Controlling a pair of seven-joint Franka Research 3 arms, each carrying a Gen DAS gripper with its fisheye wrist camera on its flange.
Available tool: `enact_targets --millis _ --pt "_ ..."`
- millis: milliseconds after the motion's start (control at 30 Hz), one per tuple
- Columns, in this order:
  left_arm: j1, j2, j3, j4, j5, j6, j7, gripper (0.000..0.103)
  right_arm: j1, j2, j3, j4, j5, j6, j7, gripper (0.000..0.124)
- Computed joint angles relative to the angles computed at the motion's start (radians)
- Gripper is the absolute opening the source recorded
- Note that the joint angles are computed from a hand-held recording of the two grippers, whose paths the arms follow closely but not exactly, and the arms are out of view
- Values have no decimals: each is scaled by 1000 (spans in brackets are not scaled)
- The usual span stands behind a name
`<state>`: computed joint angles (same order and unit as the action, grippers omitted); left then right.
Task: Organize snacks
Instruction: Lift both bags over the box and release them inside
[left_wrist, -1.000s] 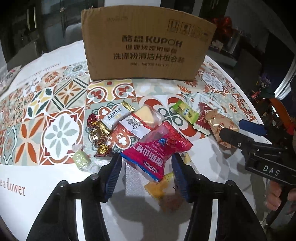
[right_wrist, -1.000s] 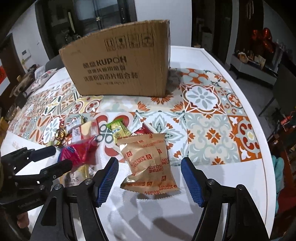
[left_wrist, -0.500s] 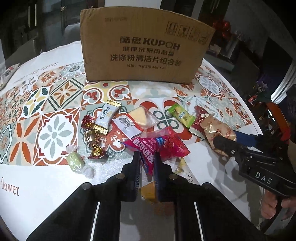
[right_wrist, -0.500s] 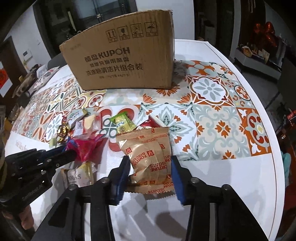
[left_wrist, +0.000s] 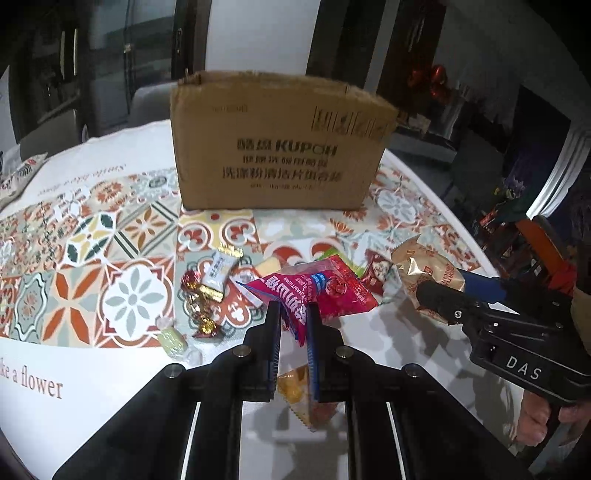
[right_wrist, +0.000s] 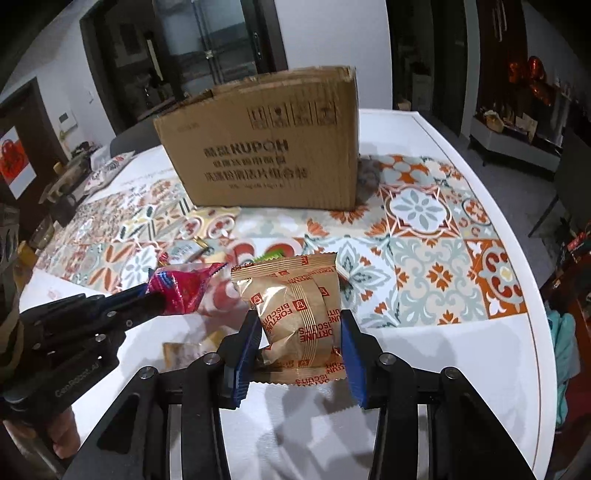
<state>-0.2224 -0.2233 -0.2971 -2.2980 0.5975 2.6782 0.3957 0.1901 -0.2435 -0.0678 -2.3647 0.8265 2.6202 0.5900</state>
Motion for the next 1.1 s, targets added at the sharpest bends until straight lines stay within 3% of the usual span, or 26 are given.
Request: enact_targets --millis 600,833,1100 --pt "105 -59 -28 104 267 -32 -107 14 70 -11 -7 133 175 70 -93 43" --pt "122 -31 -10 207 339 -65 -59 14 62 57 9 281 195 29 -80 43" --pt "124 69 47 341 281 -49 59 14 34 168 50 456 122 1 -23 43"
